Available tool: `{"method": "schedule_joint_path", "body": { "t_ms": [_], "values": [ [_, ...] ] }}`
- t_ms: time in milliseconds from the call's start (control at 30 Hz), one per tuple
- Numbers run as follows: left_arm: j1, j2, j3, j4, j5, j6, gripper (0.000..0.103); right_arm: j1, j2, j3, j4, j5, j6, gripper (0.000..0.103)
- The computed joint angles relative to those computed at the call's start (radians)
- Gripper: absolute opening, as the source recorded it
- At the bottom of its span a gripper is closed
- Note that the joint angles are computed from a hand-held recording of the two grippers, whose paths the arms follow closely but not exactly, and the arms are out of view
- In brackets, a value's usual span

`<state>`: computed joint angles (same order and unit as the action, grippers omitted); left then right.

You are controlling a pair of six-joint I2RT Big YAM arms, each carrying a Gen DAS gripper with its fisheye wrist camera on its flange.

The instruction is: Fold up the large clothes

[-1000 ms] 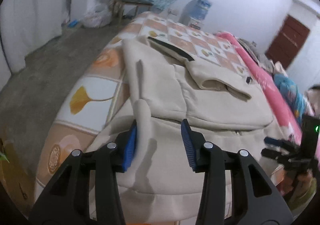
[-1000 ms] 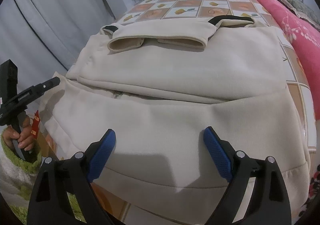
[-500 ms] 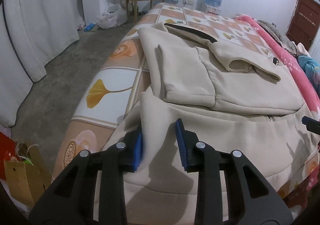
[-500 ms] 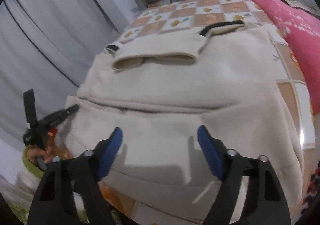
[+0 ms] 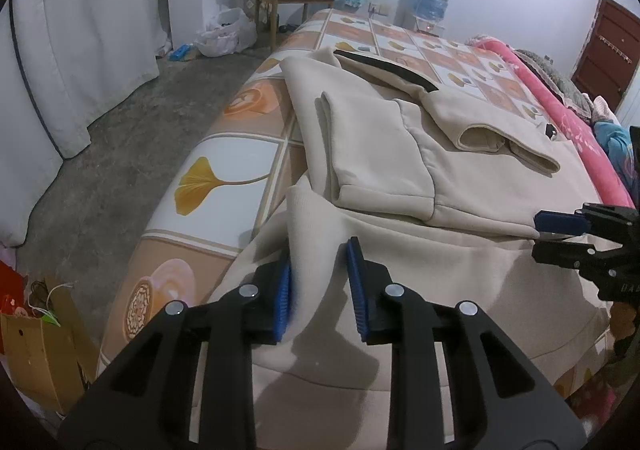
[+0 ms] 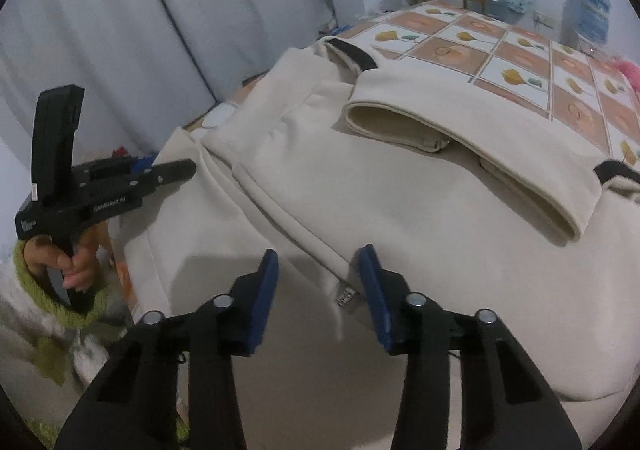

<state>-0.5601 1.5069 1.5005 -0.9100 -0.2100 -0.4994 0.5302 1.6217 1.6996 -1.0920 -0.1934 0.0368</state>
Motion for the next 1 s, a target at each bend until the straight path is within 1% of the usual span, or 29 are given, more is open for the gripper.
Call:
{"method": "schedule_joint_path", "body": {
  "t_ms": [33, 100, 133, 233, 300, 367, 433, 467, 500, 533, 567, 633, 667, 767, 867, 900, 933, 1000],
  "values": [
    [-0.002, 0.002, 0.002, -0.002, -0.001, -0.003, 0.025, 0.004, -0.006, 0.004, -0.009, 0.009, -0.013, 0.033],
    [-0.001, 0.002, 0.002, 0.002, 0.001, -0.002, 0.025, 0.007, -0.021, -0.003, -0.006, -0.024, -0.024, 0.033],
    [-0.001, 0.002, 0.002, 0.003, 0.001, -0.001, 0.025, 0.012, -0.021, -0.003, -0.010, -0.027, -0.032, 0.033],
    [-0.003, -0.001, -0.004, 0.012, -0.003, 0.004, 0.025, 0.034, 0.002, 0.006, -0.033, 0.035, -0.062, 0.033],
    [-0.002, -0.004, -0.008, 0.016, 0.000, 0.005, 0.025, 0.036, 0.007, -0.002, -0.018, 0.042, -0.061, 0.033],
    [-0.001, -0.002, -0.004, 0.012, 0.004, 0.001, 0.025, 0.035, 0.005, -0.002, -0.020, 0.041, -0.062, 0.033],
    [-0.001, -0.001, -0.002, 0.010, 0.006, -0.002, 0.025, 0.040, -0.001, -0.006, -0.026, 0.051, -0.069, 0.027],
    [-0.001, 0.000, -0.001, 0.011, 0.006, -0.003, 0.025, 0.049, -0.008, -0.012, -0.030, 0.078, -0.086, 0.025],
    [-0.001, 0.001, -0.001, 0.012, 0.006, -0.003, 0.025, 0.057, -0.011, -0.016, -0.034, 0.103, -0.101, 0.019],
    [-0.001, -0.001, -0.003, 0.013, 0.006, -0.001, 0.025, 0.065, -0.019, -0.023, -0.038, 0.121, -0.117, 0.011],
    [0.000, -0.001, -0.003, 0.014, 0.007, -0.001, 0.025, 0.073, -0.025, -0.026, -0.039, 0.136, -0.125, 0.006],
    [0.001, -0.003, -0.003, 0.018, 0.009, -0.001, 0.025, 0.103, -0.040, -0.032, -0.022, 0.224, -0.148, 0.005],
    [0.001, -0.003, 0.000, 0.020, 0.006, -0.002, 0.025, 0.112, -0.046, -0.032, -0.007, 0.252, -0.153, 0.005],
    [0.006, -0.004, 0.005, 0.019, 0.010, -0.009, 0.025, 0.114, -0.040, -0.016, 0.019, 0.292, -0.151, 0.004],
    [0.006, 0.010, 0.020, 0.000, 0.014, -0.008, 0.025, 0.122, -0.019, -0.029, 0.035, 0.361, -0.165, 0.004],
    [0.002, 0.017, 0.027, -0.010, 0.005, -0.002, 0.025, 0.125, -0.015, -0.042, 0.047, 0.392, -0.167, 0.002],
    [-0.002, 0.017, 0.026, -0.014, -0.006, 0.004, 0.025, 0.126, -0.022, -0.060, 0.075, 0.400, -0.172, 0.002],
    [-0.013, 0.029, 0.042, -0.031, -0.039, 0.022, 0.025, 0.120, -0.021, -0.051, 0.067, 0.386, -0.136, 0.002]
  ]
}}
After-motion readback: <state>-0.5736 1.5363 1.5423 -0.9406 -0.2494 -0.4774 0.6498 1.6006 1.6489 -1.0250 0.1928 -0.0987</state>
